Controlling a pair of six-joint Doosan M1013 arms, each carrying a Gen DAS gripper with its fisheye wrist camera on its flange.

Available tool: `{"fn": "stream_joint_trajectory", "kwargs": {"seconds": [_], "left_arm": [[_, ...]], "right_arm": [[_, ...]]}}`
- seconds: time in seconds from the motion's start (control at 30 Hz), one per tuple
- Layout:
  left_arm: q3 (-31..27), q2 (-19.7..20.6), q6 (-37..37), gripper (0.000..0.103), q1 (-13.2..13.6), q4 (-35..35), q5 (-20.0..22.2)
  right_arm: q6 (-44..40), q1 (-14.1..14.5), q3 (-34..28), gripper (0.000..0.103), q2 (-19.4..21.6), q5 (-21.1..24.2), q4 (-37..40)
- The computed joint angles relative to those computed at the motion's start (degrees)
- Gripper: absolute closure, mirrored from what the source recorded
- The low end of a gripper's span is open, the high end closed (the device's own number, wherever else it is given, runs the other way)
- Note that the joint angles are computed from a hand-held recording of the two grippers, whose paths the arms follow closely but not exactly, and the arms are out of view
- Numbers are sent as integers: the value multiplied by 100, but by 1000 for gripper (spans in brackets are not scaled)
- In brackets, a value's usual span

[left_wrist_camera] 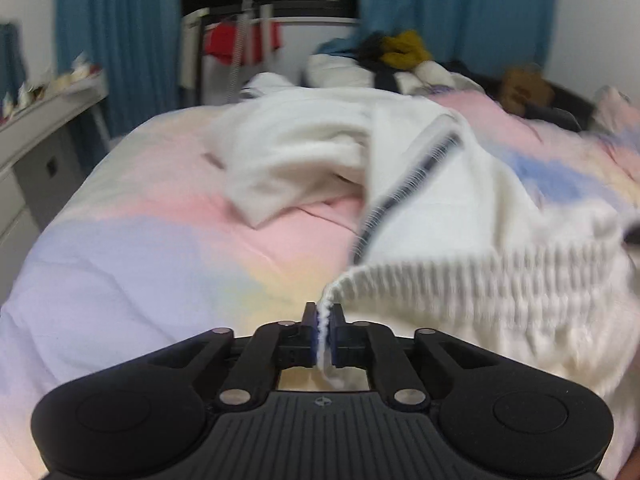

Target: Fold clothes

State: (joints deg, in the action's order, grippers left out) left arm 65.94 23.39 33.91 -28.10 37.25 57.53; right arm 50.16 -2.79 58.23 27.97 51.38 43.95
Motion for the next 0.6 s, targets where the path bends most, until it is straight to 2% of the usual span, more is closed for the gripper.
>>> {"fn": "stream_joint_trajectory", "kwargs": {"seconds": [0.07, 0.17, 0.3, 0.37, 0.43, 0.5, 0.57, 0.6], "left_arm": [[28, -91, -668, 97, 112, 257, -120], [44, -233, -1202, 98, 221, 953, -224], [-66, -324, -1759, 98, 413, 1783, -184], [-144, -319, -1966, 98, 525, 2162, -97], [-115, -264, -2129, 98, 597, 2513, 56], [-3, -225, -2413, 97, 674, 2660, 120], [183, -197, -2812, 97, 754, 2604, 82], [189, -146, -2728, 97, 790, 2400, 170]], "right_arm": [[-558, -121, 61, 56, -20, 269, 880], [-1425, -299, 83, 55, 36, 994, 2282], [-1517, -288, 34, 55, 111, 1006, 2612], [-1210, -254, -62, 55, 194, 875, 2522], [-888, -149, -124, 54, 270, 401, 2217], [-380, 82, -261, 52, 372, -311, 1316], [266, 318, -493, 52, 587, -739, 354], [368, 406, -535, 52, 667, -887, 11]]}}
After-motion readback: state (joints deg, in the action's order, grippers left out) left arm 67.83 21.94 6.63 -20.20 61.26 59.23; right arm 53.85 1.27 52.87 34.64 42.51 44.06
